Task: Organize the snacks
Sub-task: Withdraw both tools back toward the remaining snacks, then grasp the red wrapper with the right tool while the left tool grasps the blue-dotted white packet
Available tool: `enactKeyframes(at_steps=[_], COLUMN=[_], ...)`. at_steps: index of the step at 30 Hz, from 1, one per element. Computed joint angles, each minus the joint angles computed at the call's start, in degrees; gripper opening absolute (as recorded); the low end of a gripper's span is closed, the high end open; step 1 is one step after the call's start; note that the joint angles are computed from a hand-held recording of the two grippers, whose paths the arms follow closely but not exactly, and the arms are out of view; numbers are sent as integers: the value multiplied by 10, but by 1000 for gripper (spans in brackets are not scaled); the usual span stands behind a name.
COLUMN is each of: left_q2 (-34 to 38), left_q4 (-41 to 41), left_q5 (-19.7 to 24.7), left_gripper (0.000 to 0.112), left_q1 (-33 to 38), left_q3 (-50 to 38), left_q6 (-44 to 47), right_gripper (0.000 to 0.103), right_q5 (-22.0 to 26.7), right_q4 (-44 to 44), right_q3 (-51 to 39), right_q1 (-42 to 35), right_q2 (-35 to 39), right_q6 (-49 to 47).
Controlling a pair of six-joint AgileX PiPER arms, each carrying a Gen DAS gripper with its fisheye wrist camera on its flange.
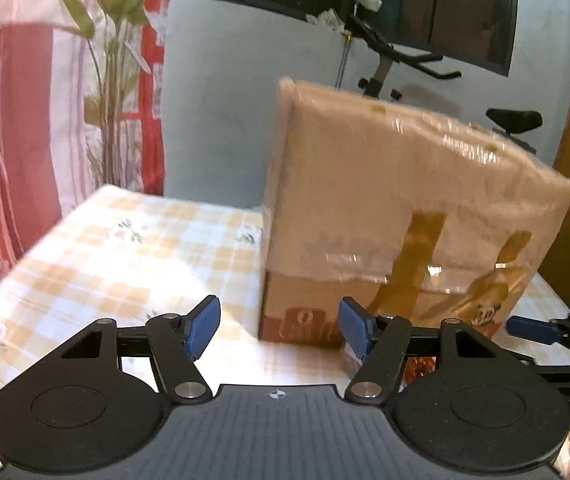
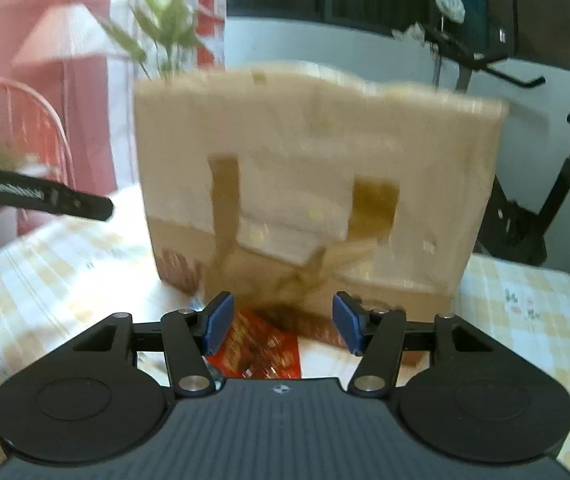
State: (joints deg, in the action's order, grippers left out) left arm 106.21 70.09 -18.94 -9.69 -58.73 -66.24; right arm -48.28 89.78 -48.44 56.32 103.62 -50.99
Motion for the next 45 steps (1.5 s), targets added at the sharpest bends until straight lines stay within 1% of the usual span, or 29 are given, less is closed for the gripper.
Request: enactKeyframes(at_steps=[4,7,9,14,16,20,23,25,26,27,29,32,34,36,38,41,43,45], left_q2=[32,49,58,69,76,83,85,84,88,87,89,87,89,94,97,107,115,125], left_q4=[54,74,93,90,107,128,135,135,135,137,142,141,143,156,161,184,192,211], left_q5=[-17,-12,-18,-13,-8,-3,0,0,-1,-2,-7,-15,-14,-14,-11,-9,6,32], left_gripper=[66,62,62,62,62,62,62,62,62,62,62,63,64,67,70,71,71,71], left_q1=[-8,-20,-22,-29,-31,-33,-37,-39,-39,-39,-38,-38,-42,-48,-56,-68,-81,-97], left_q3=[-16,-24,-29,-25,-32,-38,-39,-37,-40,-39,-39,-37,-38,-45,-49,-62,-72,-83], left_q6=[-47,-64,-82,-74,-95,-118,-124,-125,-124,-124,-127,-119,-116,-127,-135,-163,-167,-179], right_gripper=[58,58,58,58,58,59,59,58,52,42,39,35,33,25,7,7,7,7], right_q5=[27,51,66,111,128,143,138,136,137,140,139,133,122,107,83,70,60,65], right_q4=[-4,-21,-33,-81,-98,-98,-69,-72,-82,-95,-105,-140,-132,-134,-127,-178,-184,-185], right_q3=[-3,-6,-8,-19,-22,-21,-27,-29,-24,-18,-9,25,44,65,88,126,131,127], right_q1=[-33,-58,-70,-99,-107,-110,-98,-92,-91,-91,-85,-78,-69,-61,-46,-43,-42,-47], right_q2=[31,51,62,82,87,93,94,100,98,94,91,76,64,54,43,36,34,35], right_q6=[33,58,71,103,105,99,52,46,54,65,83,147,160,183,211,317,331,321])
